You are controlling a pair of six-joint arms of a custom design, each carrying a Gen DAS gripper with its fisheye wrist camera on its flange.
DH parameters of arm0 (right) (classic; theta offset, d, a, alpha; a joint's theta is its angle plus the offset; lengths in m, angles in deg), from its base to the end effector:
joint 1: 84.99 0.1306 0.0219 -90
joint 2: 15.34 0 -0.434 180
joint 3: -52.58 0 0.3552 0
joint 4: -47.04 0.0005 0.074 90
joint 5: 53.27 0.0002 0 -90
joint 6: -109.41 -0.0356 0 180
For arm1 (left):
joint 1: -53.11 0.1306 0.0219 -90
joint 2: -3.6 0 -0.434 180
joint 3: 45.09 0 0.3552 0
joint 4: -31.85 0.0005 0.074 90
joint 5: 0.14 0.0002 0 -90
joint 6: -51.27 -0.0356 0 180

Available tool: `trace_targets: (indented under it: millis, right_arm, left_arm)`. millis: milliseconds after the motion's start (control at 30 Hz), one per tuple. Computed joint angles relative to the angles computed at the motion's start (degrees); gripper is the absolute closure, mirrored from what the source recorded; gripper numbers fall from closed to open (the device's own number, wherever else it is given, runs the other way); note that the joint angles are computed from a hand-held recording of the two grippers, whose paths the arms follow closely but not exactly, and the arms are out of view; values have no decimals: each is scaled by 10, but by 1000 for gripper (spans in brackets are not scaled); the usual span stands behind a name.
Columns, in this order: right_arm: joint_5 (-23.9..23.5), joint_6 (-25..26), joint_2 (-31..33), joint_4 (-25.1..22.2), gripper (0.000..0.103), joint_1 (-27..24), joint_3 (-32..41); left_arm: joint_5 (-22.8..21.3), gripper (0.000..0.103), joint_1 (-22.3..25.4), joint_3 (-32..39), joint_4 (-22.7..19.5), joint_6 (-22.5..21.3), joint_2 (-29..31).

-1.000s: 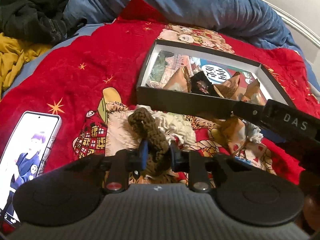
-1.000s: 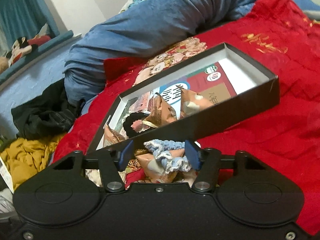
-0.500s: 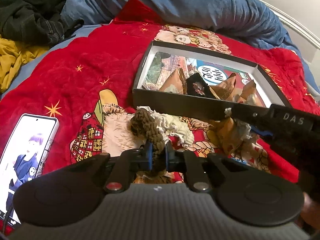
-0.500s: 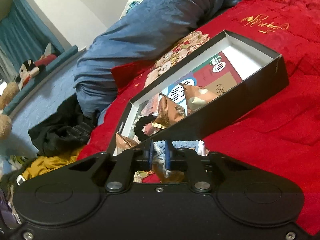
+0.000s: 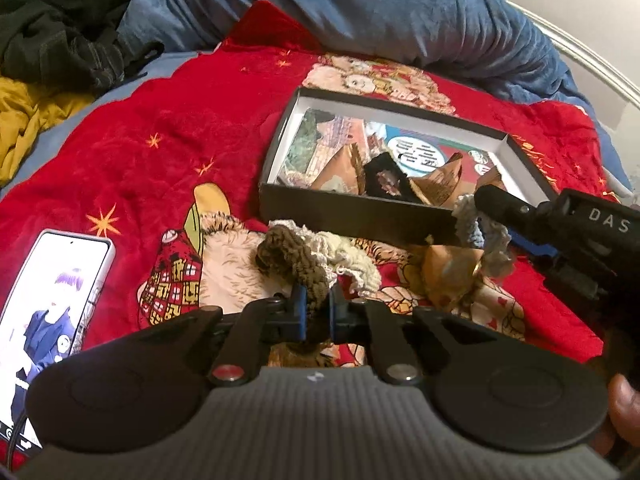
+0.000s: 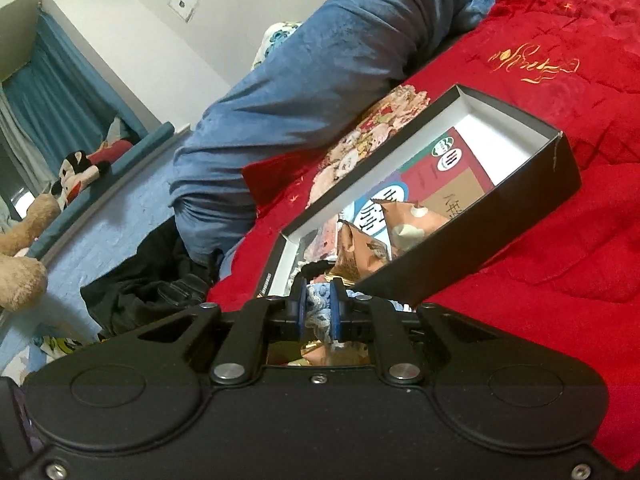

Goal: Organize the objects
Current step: 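Lift the brown scrunchie with the left gripper while the right lifts the blue-and-white scrunchie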

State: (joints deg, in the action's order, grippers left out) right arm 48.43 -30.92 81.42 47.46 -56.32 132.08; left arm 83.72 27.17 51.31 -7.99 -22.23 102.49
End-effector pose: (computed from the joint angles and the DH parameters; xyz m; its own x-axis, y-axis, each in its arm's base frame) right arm 0.4567 0.2409 0.4245 -0.3928 0.6443 -0.6562 0.0045 0.7149 0.6992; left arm 0.4732 -0.2265 0.4701 -0.6839 0.0187 -0.7293 0.1768 0.9741 -0.1409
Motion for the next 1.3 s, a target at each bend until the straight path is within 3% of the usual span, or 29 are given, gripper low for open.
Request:
trace_targets:
  millis: [367, 567, 933, 1300]
  right_arm:
    - [-16, -23, -8, 83, 90, -4, -32]
    - [-21, -15, -7, 101, 90, -1, -32]
    - [-3, -13, -18, 115, 90, 0, -44]
    - [20, 43, -22, 99, 90, 21, -17]
  left_arm:
    - [18, 91, 0, -12, 26, 1, -13]
    - [25, 91, -5, -38, 82, -9, -33]
    - [18, 91, -17, -65, 152, -50, -47]
    - [11, 91, -13, -83, 254, -69, -51]
